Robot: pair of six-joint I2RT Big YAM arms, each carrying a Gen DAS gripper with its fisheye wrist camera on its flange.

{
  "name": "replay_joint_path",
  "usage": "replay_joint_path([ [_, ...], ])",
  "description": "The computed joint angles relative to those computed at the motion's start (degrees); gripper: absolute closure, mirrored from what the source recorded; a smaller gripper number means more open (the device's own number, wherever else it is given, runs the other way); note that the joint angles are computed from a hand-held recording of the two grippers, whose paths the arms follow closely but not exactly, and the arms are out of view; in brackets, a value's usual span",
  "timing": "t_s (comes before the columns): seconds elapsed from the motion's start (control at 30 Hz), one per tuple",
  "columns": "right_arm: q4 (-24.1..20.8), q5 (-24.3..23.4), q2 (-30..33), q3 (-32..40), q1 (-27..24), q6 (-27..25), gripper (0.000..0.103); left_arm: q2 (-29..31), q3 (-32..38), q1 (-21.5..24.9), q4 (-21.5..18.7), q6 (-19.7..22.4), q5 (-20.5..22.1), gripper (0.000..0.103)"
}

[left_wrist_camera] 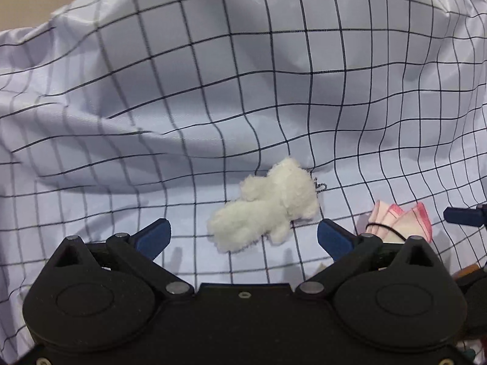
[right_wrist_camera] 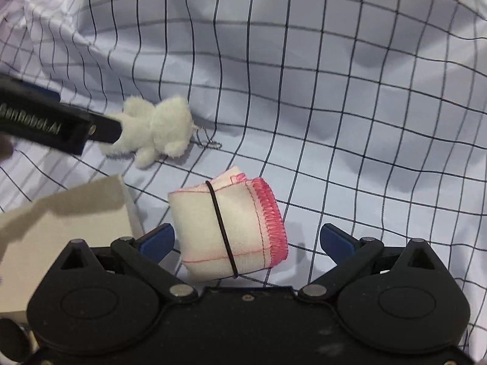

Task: Organize soft objects
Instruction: 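Reach the right gripper to the pink-edged towel roll while the left approaches the white plush bear, then close the right gripper on the towel roll while the left grasps the white bear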

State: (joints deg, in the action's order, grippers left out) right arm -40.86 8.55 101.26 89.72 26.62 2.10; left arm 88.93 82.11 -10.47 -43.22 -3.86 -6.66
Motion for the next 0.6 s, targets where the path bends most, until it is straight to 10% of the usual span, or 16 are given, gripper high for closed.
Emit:
replay_joint_path([
  [0.3,-1.6,-6.0,2.0,2.5,-1.7,1.2,0.030,5.0,4.1,-0.7,-0.2,8.2,0.5,0.004],
  [0.6,-1.8,-5.6,1.9,2.9,-2.4,3.7,0.029,10.1,8.8,-1.5,-3.2,11.6,1.1,0.008],
])
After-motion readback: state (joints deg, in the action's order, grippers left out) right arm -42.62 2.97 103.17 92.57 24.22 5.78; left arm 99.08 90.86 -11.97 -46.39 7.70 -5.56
